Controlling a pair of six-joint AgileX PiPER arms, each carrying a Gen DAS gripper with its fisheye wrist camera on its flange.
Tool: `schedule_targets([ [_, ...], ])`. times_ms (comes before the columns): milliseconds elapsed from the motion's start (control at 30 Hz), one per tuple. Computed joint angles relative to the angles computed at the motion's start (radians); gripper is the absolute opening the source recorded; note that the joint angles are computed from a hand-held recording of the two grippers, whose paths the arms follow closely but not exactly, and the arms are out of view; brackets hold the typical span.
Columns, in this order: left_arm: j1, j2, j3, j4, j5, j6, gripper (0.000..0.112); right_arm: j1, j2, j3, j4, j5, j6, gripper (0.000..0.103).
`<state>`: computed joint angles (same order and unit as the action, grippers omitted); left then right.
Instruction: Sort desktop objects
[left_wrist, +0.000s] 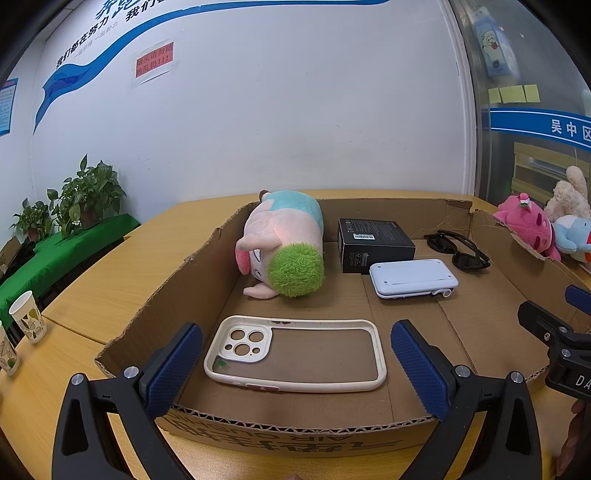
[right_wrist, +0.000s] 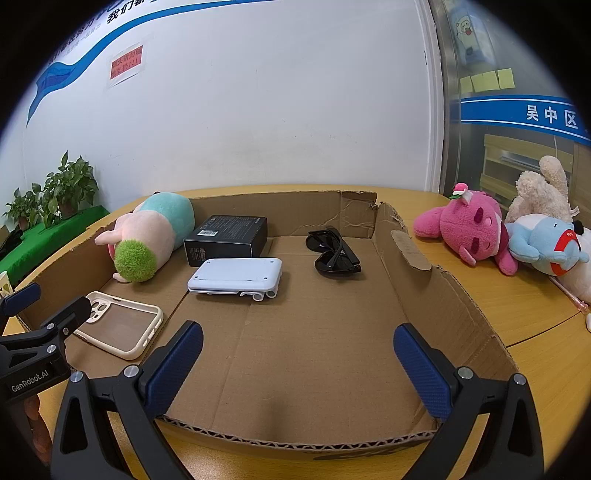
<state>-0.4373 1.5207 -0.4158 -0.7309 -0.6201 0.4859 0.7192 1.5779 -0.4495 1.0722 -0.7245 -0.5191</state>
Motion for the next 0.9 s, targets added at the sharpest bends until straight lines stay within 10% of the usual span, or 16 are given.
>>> schedule_targets([
  [900, -0.004, -0.004, 0.002, -0.009, 0.000, 0.006, 0.103, 0.002, -0.001, 0.000, 0.003, 0.002, -0.003, 0.103],
])
